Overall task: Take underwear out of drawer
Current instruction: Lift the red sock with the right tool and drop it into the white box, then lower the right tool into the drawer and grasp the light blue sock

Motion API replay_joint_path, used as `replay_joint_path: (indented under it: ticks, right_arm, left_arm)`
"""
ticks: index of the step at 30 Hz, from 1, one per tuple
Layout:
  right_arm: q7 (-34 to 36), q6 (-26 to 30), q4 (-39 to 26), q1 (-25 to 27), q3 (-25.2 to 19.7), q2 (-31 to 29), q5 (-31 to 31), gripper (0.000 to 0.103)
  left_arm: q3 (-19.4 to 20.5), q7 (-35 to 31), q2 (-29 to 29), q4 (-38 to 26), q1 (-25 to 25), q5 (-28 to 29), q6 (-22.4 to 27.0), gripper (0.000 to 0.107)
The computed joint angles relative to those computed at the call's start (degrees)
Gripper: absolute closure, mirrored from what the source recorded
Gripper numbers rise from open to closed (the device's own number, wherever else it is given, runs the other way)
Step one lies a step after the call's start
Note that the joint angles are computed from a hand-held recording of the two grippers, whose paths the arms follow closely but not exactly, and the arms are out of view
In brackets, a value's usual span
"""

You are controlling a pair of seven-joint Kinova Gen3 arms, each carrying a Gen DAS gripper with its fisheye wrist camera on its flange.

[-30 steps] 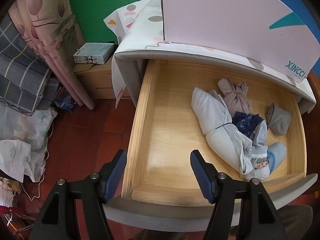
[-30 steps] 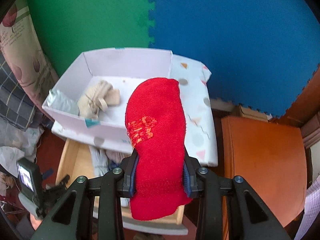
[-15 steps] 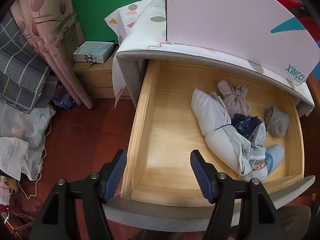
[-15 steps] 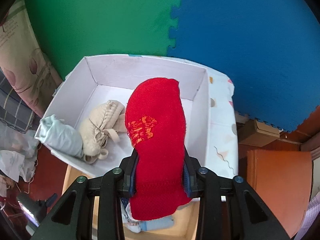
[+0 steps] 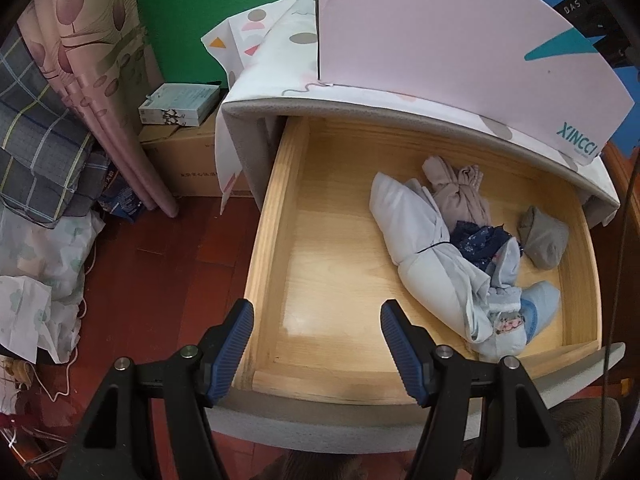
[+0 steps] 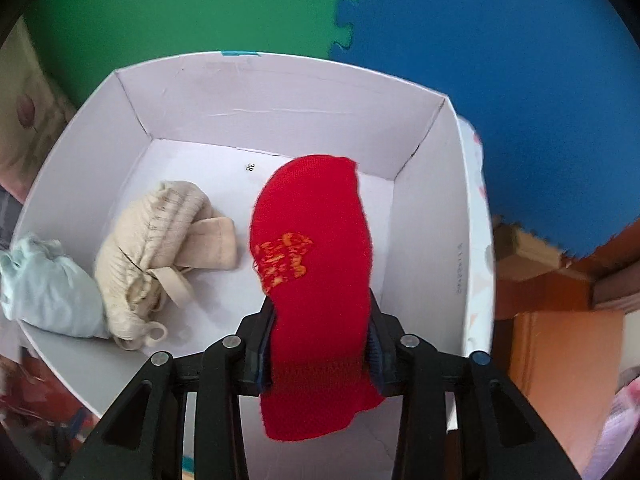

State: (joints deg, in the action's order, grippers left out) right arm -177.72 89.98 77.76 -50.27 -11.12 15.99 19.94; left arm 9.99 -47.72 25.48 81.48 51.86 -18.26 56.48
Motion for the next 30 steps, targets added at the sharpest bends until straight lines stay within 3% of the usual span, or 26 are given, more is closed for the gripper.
replay_joint_path:
  ticks: [7,11,16,20,26,30]
  right_arm:
    - [0.73,1.74,-2.12,-0.43,0.2,0.86,-0.4,0.061]
    - [-0.53,2.25,-3.44,-1.33,0.17,0.21,0.37,0.044]
    - [-0.36,7.47,-8.92,-4.92,-0.84,-0.4,3.43,0.034]
    - [-2.41,12.67,-12.12,-9.35,-1.85,-1.08,4.93,0.034]
    - [-10.8,13.22,-8.82,-13.89,-4.82,-3.79,2.5,0.034]
    - [-18.14,8.54,-2.41,-15.5,-7.52,-5.87,-1.44,0.034]
  left_arm:
    - [0.21,-0.3,-0.35,0.59,-1.05,1.43,-0.8,0.04]
    - [0.16,0.32,-0.56,0.98,-1.41,2.15,-1.49,0.04]
    - [0.12,0.18,0.16,-0.11,-0.56,1.2,-0.41,0.04]
    - [0.19,-0.48,0.94,-1.07,-0.55,1.6,0.69,0.04]
    - [-0.08,-0.98,2.06,-2.67,0.51,0.85,2.64,0.04]
    - [-0.05,-1.99,2.69,-3.51,0.79,0.85,3.59,0.04]
